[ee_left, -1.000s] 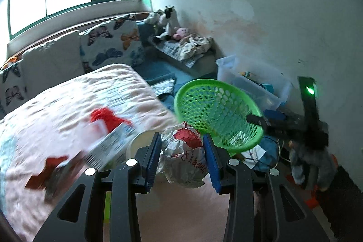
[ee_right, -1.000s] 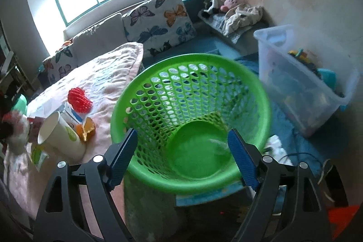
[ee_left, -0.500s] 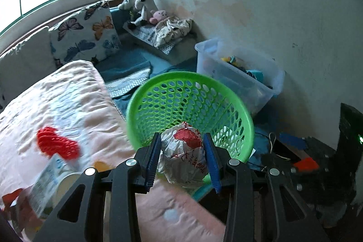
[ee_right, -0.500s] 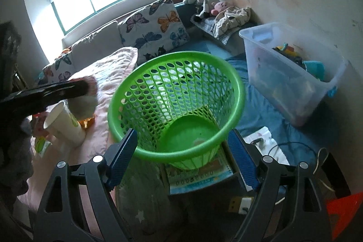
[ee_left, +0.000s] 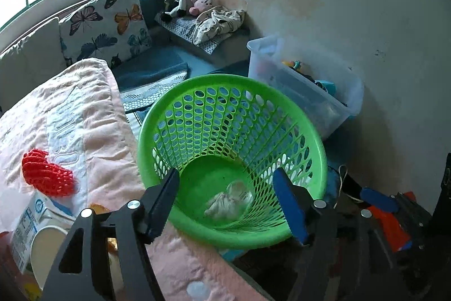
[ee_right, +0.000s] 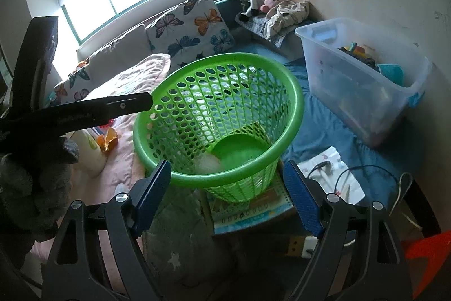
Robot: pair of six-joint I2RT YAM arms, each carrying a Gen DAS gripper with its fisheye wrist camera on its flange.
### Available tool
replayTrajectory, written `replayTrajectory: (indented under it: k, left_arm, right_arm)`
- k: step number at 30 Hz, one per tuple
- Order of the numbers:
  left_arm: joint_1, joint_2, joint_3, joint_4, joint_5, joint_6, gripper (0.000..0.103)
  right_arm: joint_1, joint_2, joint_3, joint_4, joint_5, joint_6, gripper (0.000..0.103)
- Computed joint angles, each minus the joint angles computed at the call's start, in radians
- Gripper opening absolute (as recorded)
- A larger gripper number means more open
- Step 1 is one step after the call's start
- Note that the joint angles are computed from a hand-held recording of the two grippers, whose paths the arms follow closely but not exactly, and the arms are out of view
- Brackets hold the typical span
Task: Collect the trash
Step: 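Drop the crumpled wrapper into the green basket with the left gripper, then move the right gripper to the paper cup and grasp its rim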
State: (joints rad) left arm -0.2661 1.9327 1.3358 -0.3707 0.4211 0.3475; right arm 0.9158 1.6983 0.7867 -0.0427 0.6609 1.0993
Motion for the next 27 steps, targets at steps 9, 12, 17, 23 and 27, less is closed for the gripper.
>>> replayTrajectory:
  k: [9,12,17,23,27]
  left_arm:
    - [0.112,-0.146,-0.131,0.019,0.03,0.057,0.067]
    - [0.173,-0.204,-0.187,0.029,0.035,0.091,0.068]
    - [0.29,-0.258,-0.242,0.038,0.074,0.135,0.068]
    - [0.427,-0.274,-0.275,0.064,0.104,0.166,0.069]
    - [0.511,-0.267,-0.287,0.082,0.118,0.179,0.069]
  right_arm:
    - [0.034,0.035,0.07,-0.018,0.002,-0.026,0.082]
    - [0.043,0.062,0.115,-0.025,-0.002,-0.044,0.085]
    - [0.056,0.107,0.19,-0.026,-0.01,-0.09,0.086]
    - [0.052,0.173,0.29,-0.019,-0.05,-0.159,0.089]
    - [0.054,0.224,0.376,-0.029,-0.067,-0.213,0.091]
